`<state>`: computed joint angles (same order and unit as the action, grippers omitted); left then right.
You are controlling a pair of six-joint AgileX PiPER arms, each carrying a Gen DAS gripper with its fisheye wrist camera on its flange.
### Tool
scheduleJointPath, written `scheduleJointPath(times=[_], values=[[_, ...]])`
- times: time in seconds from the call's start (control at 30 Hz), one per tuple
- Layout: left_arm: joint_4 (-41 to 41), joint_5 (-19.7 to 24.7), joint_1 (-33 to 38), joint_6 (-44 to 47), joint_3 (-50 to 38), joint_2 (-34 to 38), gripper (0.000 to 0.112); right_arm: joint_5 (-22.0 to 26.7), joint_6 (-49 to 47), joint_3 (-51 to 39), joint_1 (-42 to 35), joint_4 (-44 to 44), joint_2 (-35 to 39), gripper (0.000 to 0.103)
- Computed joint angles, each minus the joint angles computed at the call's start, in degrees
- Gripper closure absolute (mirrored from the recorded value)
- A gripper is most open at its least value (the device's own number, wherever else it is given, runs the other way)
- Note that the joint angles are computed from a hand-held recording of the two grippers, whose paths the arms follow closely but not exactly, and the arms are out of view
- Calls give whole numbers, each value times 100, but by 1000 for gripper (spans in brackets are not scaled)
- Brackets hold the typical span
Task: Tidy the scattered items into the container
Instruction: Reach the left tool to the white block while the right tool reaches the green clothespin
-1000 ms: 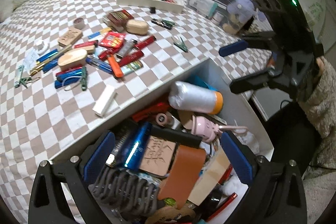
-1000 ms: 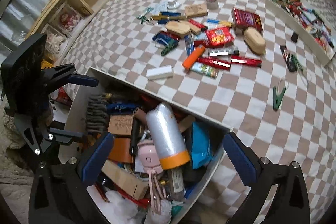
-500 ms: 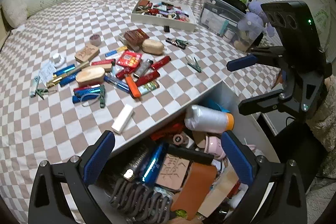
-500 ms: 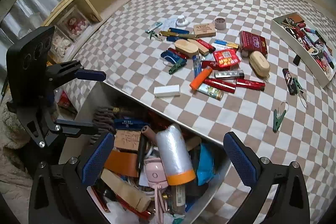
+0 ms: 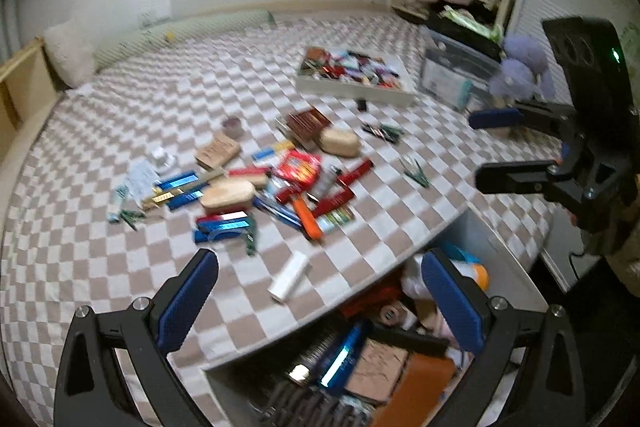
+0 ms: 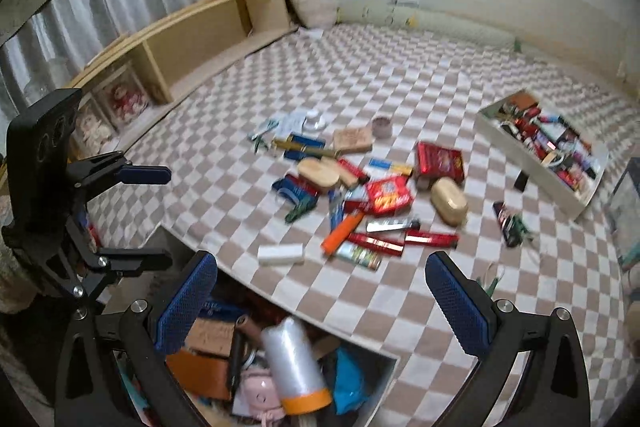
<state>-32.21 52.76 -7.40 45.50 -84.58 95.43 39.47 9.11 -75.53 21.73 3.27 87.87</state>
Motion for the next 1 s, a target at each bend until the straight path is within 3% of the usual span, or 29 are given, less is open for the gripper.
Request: scheduleJointPath(times=[0.17, 0.43, 0.63, 0.9, 1.0], values=[[-199, -748, 96, 37, 136, -107, 10, -199, 505, 37, 54, -581, -58, 0], [-508, -1203, 370, -85, -57, -35, 10, -776, 1600, 316, 219, -1997, -181, 0], [-612, -1208, 621, -418, -364, 144, 10, -949, 2587, 421, 245, -3050, -238, 0], [-345, -1241, 822, -857, -916, 509, 10, -1271, 3268, 566, -182, -3329, -341, 0], [-230, -1346, 840, -964, -1050, 670, 10, -1129, 3049, 445, -387, -3015, -305, 0]])
